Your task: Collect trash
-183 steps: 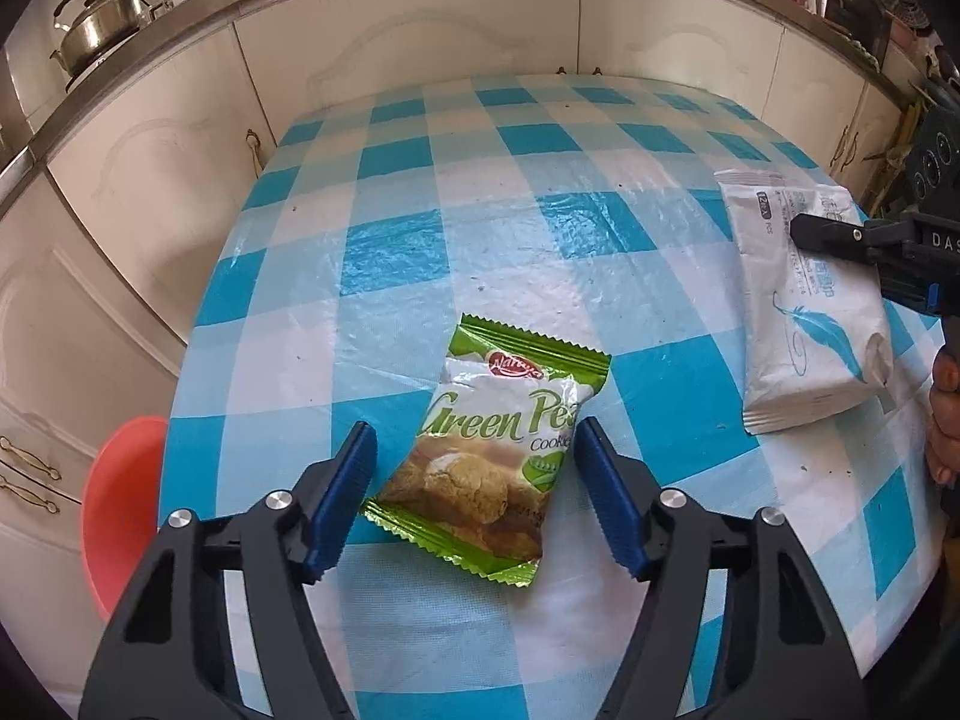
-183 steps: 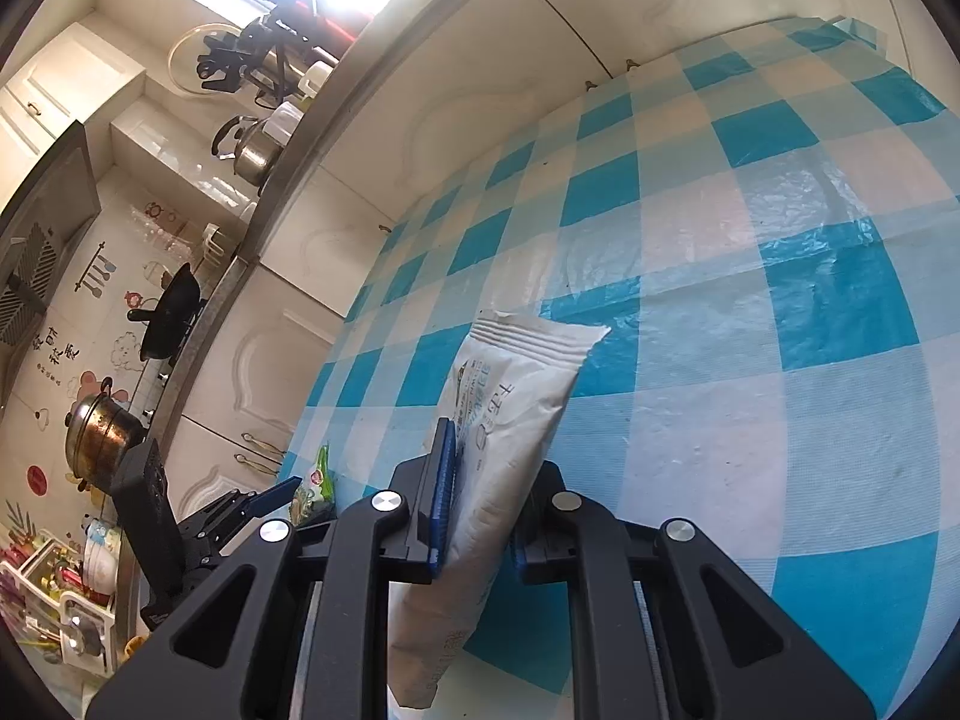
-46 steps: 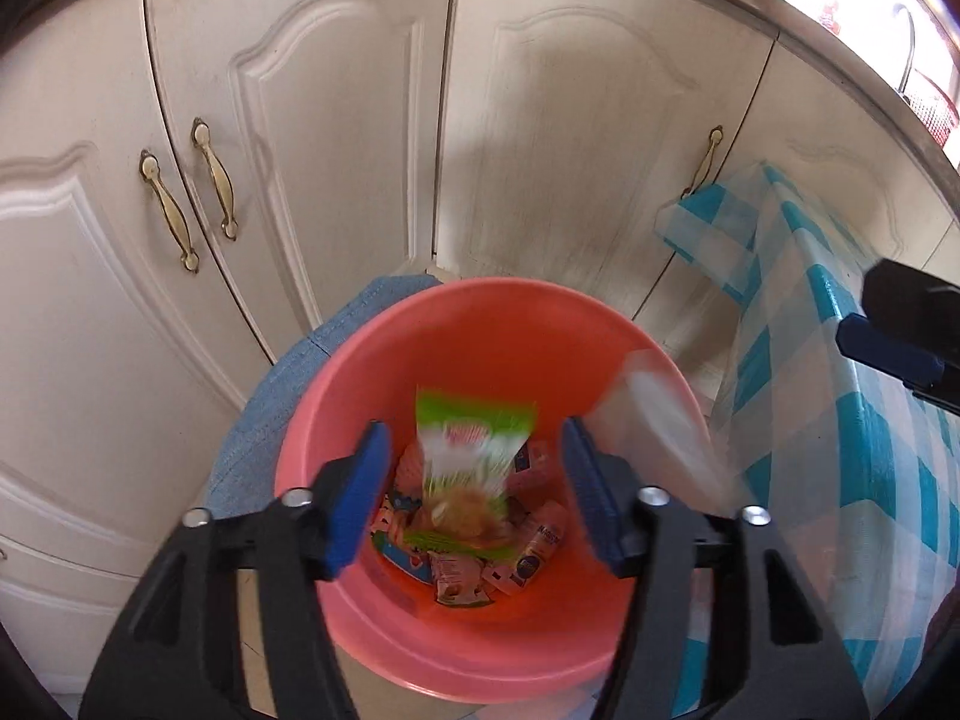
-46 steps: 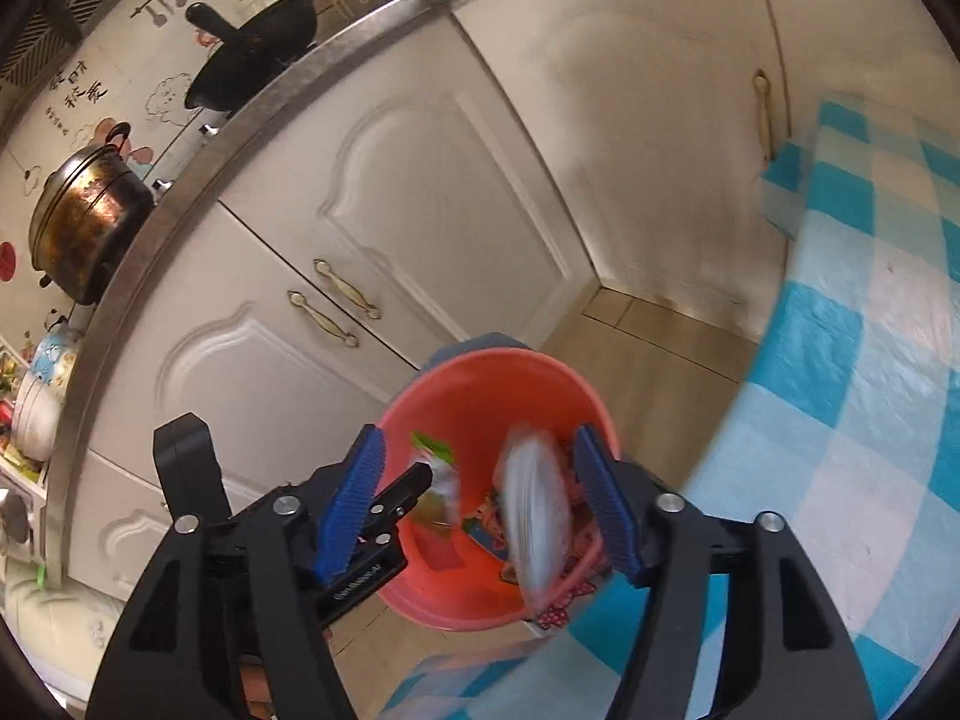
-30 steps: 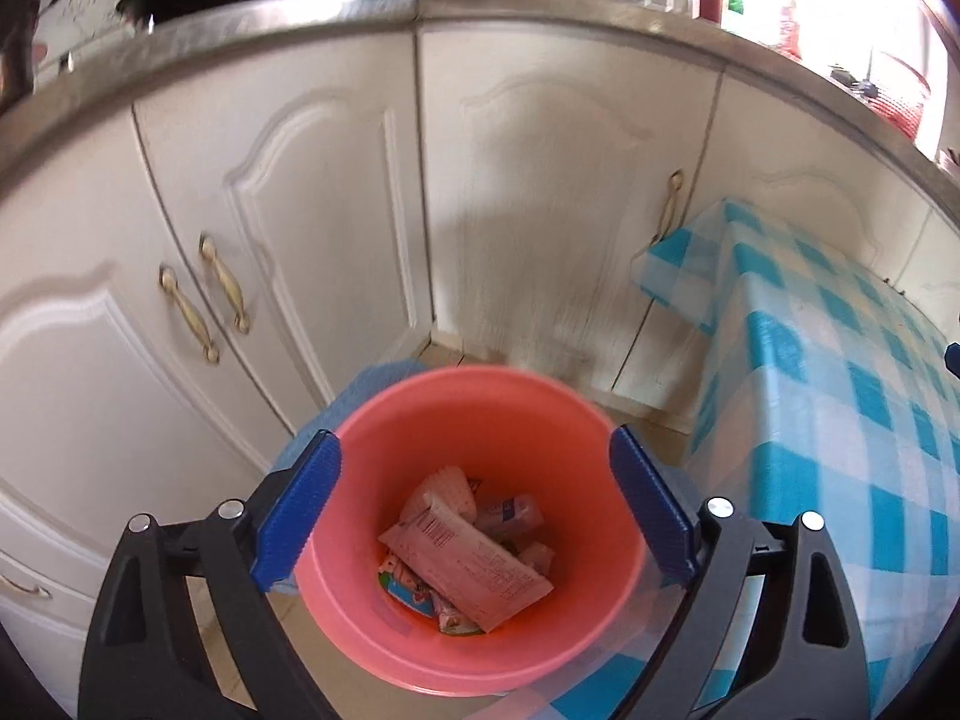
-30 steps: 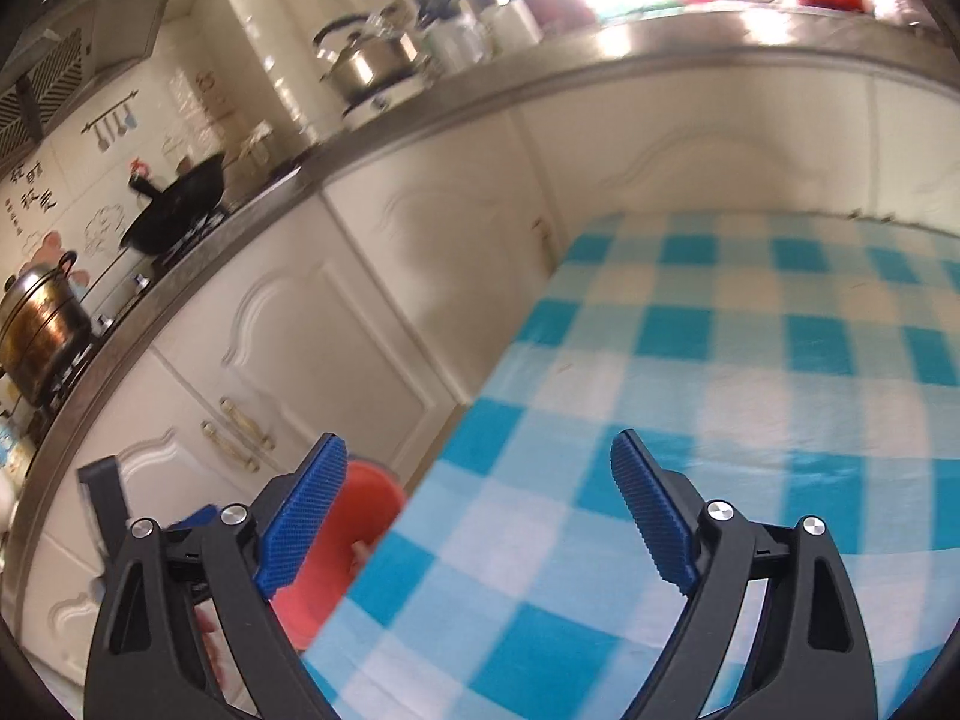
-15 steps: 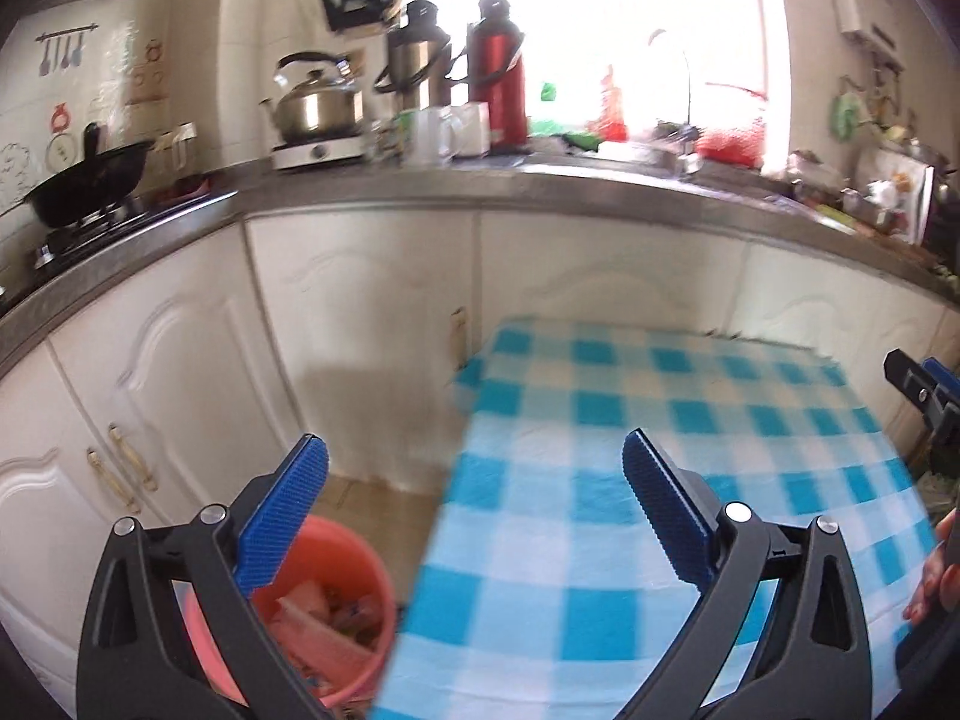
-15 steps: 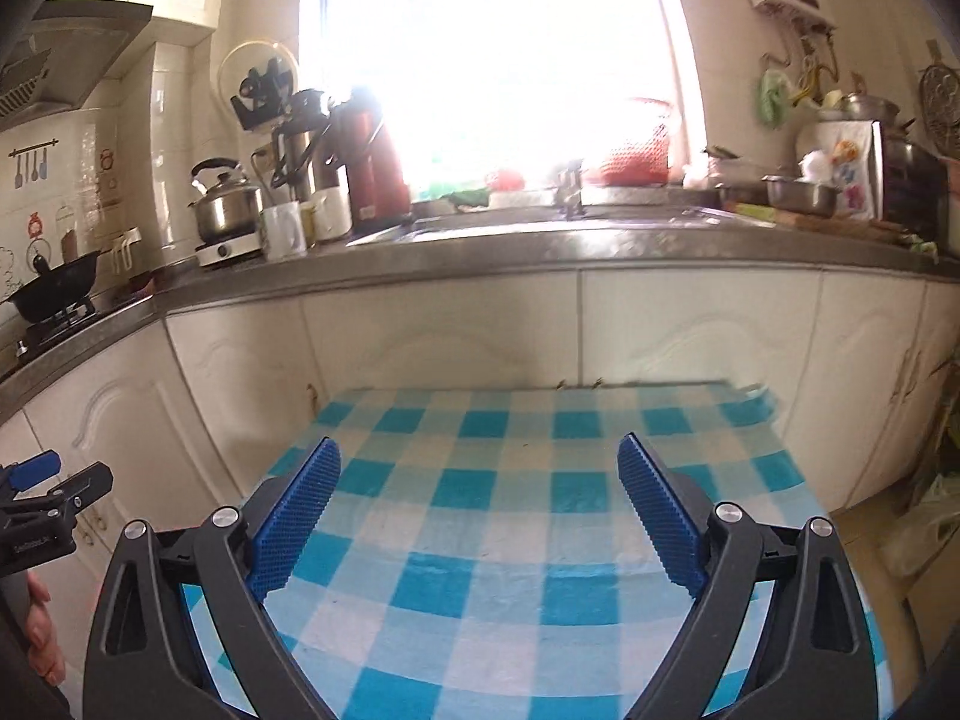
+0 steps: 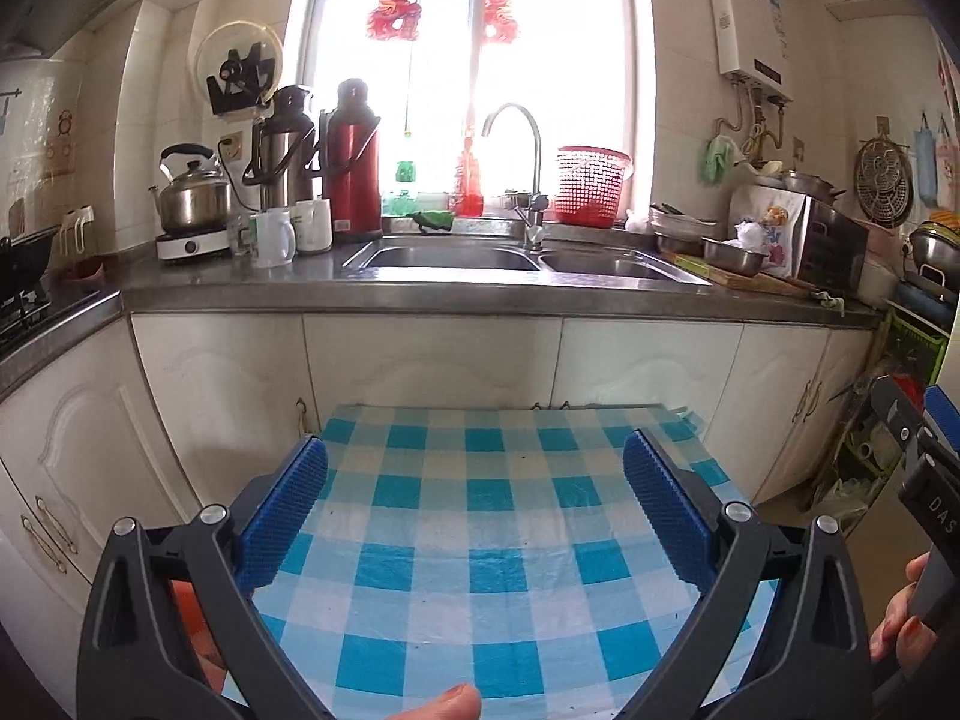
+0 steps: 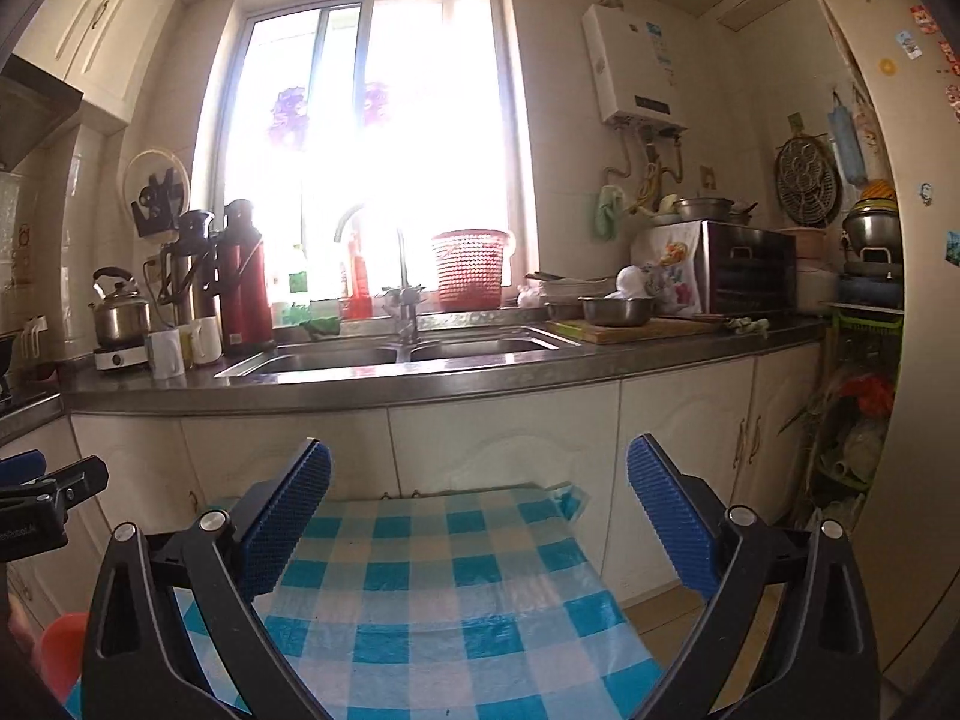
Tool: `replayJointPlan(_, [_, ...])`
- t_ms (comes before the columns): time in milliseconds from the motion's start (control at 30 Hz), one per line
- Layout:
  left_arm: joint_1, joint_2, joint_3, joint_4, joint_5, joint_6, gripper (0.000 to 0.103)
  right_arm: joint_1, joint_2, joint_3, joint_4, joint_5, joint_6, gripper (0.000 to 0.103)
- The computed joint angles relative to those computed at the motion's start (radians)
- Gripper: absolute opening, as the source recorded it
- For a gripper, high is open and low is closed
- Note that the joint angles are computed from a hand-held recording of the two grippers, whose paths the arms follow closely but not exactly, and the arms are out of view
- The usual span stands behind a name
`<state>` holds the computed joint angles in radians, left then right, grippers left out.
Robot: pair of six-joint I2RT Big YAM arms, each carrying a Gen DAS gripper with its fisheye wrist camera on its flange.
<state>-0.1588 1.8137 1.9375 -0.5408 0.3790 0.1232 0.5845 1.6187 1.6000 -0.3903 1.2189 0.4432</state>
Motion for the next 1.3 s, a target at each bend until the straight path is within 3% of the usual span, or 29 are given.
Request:
replayJointPlan(367, [-0.037,-0.086,-0.097,0.056,-0.005,0.003,0.099,0.050,-0.083,-0.071,0.060,0.169,-0.035,0.098])
replayJointPlan(700, [-0.038,-0.105,-0.126,0.076,0.002,0.012,0.099,0.065,-0.075,-0.058,0.069,0.200,-0.059,0.098])
replayJointPlan(1067, [-0.036,-0.108,-0.133,0.077,0.004,0.009,0.099,0.072,-0.059,-0.017,-0.034,0.214,-0.002,0.098])
replayJointPlan(1300, [-0.032,-0.104,-0.131,0.086,0.001,-0.006,0.099,0.072,-0.058,-0.022,-0.010,0.211,-0.025,0.098])
